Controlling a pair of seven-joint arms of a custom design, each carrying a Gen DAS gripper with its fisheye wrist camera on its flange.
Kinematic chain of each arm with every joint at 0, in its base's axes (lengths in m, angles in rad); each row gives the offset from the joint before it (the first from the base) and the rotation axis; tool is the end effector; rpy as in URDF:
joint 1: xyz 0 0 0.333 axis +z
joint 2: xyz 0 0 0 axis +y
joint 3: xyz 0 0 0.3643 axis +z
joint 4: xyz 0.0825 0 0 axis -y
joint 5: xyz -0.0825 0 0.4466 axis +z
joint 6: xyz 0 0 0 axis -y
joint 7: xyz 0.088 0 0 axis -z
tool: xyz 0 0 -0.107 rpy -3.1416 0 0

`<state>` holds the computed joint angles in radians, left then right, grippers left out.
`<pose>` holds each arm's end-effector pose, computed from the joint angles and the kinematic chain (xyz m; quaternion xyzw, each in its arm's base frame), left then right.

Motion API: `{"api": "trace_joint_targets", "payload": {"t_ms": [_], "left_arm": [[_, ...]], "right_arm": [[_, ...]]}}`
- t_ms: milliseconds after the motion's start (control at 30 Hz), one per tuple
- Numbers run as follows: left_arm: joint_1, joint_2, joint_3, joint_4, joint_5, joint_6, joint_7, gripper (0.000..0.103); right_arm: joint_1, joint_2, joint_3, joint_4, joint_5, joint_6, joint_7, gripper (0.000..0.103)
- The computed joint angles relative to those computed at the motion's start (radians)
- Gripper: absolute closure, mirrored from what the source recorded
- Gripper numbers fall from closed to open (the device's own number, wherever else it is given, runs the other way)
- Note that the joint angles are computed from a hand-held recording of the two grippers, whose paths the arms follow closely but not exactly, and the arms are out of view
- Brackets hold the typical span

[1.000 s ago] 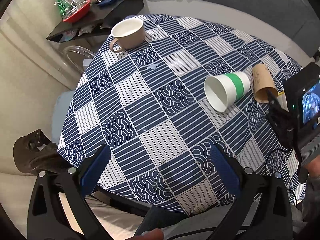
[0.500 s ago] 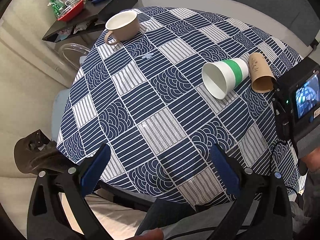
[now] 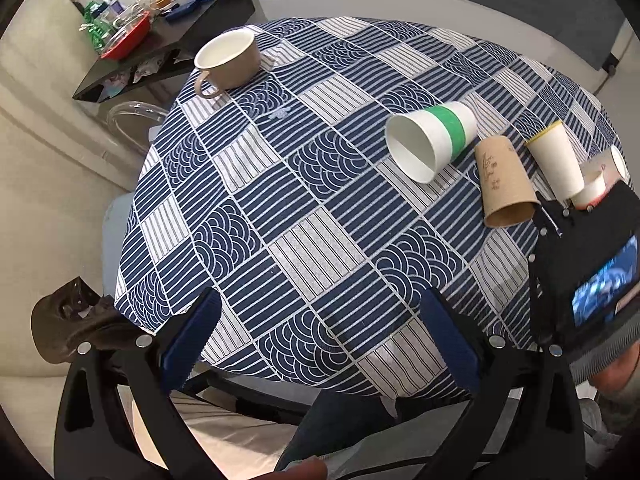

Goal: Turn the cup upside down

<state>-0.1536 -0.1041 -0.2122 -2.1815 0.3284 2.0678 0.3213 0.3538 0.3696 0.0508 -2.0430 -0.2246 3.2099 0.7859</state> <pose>0.5313 -0.1877 0.4530 -0.9011 0.4054 0.0034 0.1541 0.6398 0.2940 0.3521 -0.9187 0.0746 -0.3364 0.1932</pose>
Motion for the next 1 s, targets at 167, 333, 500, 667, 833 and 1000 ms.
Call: {"api": "trace_joint_targets", "payload": {"t_ms": [167,333,500,667,833,1000], "left_arm": [[-0.004,0.002,-0.001,-0.002,0.002,0.025,0.038,0.006],[-0.006,0.007,0.000,-0.002,0.000,0.053,0.076,0.006],[-0.004,0.011,0.003,-0.004,-0.002,0.078,0.103,0.006],[0.004,0.020,0.010,-0.002,-0.003,0.123,0.126,0.006],[0.017,0.055,0.023,0.016,-0.006,0.195,0.136,0.006],[0.025,0.109,0.036,0.055,-0.055,0.288,0.168,0.006]], "right_arm": [[0.040,-0.046,-0.051,-0.071,-0.007,0.037,0.007,0.099],[0.131,-0.083,-0.153,-0.137,-0.001,0.077,0.010,0.099],[0.238,-0.093,-0.262,-0.169,0.053,0.101,-0.021,0.094],[0.311,-0.100,-0.333,-0.182,0.151,0.129,-0.061,0.047],[0.313,-0.110,-0.339,-0.188,0.239,0.198,-0.121,0.016],[0.366,-0.112,-0.385,-0.165,0.399,0.211,-0.218,0.012]]}}
